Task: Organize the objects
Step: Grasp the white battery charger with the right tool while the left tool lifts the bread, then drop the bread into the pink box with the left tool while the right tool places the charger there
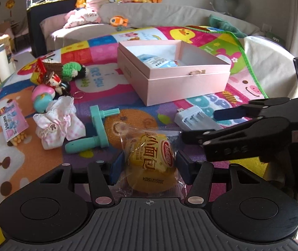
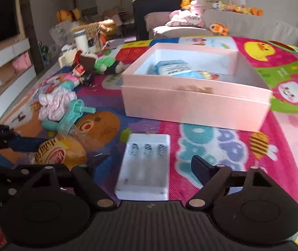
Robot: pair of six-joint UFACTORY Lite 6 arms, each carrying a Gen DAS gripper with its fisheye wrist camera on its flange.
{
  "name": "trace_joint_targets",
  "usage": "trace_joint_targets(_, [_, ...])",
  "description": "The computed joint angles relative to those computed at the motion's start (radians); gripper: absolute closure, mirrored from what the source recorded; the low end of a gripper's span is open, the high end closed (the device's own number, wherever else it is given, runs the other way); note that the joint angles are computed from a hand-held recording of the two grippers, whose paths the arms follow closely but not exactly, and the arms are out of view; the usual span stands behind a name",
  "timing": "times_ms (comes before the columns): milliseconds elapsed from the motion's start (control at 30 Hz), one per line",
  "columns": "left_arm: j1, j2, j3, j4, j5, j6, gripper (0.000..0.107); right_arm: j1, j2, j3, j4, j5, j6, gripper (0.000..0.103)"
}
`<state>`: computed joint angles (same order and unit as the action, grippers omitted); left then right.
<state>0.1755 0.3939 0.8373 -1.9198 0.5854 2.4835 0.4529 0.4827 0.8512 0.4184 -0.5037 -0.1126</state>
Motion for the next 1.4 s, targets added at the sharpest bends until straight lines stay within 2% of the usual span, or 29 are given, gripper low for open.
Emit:
trace_joint_targets(33, [0.003, 0.003, 0.003, 0.005, 0.004, -0.004, 0.047, 0.008, 0.014, 0.022, 0.026, 0.009, -0.035, 0.028])
trace_joint_targets(133, [0.004, -0.004, -0.011, -0.01, 0.01, 0.022, 0.049, 0.027, 0.002, 0.011, 0.045, 0.009, -0.104, 0.052])
trace_joint_targets(167, [0.002, -0.009, -0.015, -0.016, 0.008, 0.029, 0.05, 0.028, -0.013, -0.004, 0.041, 0.012, -0.115, 0.055])
trace_joint_targets(267, [-0.003, -0.031, -0.027, 0.001, -0.004, 0.015, 0.052, 0.029, -0.078, -0.076, 0.028, 0.004, -0.115, 0.055])
trace_joint_targets(467, [0.025, -0.065, 0.024, 0.298, 0.059, -0.281, 0.054, -0.002, -0.302, -0.301, -0.005, -0.06, -0.066, 0.055])
trace_joint_targets(600, [-0.034, -0.089, 0.137, 0.32, 0.087, -0.421, 0.054, -0.067, -0.467, -0.423, -0.075, -0.099, 0.018, 0.055])
trace_joint_targets(700, [-0.115, 0.021, 0.374, 0.339, 0.105, -0.653, 0.054, -0.122, -0.532, -0.469, -0.146, -0.128, 0.083, 0.055])
trace_joint_targets(800, [-0.237, 0.235, 0.688, 0.34, 0.021, -0.904, 0.054, -0.165, -0.53, -0.48, -0.189, -0.167, 0.129, 0.056])
trace_joint_targets(900, [-0.338, 0.485, 1.002, 0.319, -0.057, -1.074, 0.054, -0.207, -0.505, -0.481, -0.255, -0.195, 0.195, 0.056])
trace_joint_targets(933, [-0.37, 0.567, 1.107, 0.357, -0.103, -1.16, 0.053, -0.222, -0.506, -0.487, -0.281, -0.198, 0.217, 0.056])
trace_joint_targets(1000, [-0.416, 0.719, 1.316, 0.541, -0.169, -1.345, 0.053, -0.246, -0.491, -0.49, -0.317, -0.21, 0.247, 0.056])
trace_joint_targets(1067, [-0.46, 0.797, 1.399, 0.75, -0.28, -1.506, 0.053, -0.26, -0.475, -0.491, -0.328, -0.221, 0.25, 0.056])
trace_joint_targets(1133, [-0.468, 0.766, 1.335, 0.929, -0.31, -1.63, 0.05, -0.275, -0.464, -0.499, -0.334, -0.238, 0.248, 0.056])
trace_joint_targets(1233, [-0.475, 0.618, 1.089, 0.974, -0.443, -1.581, 0.051, -0.317, -0.436, -0.495, -0.382, -0.259, 0.276, 0.056])
trace_joint_targets(1333, [-0.451, 0.52, 0.935, 0.831, -0.462, -1.345, 0.051, -0.332, -0.397, -0.471, -0.395, -0.269, 0.292, 0.056])
trace_joint_targets(1400, [-0.426, 0.448, 0.845, 0.63, -0.446, -1.136, 0.056, -0.337, -0.374, -0.45, -0.409, -0.269, 0.305, 0.056])
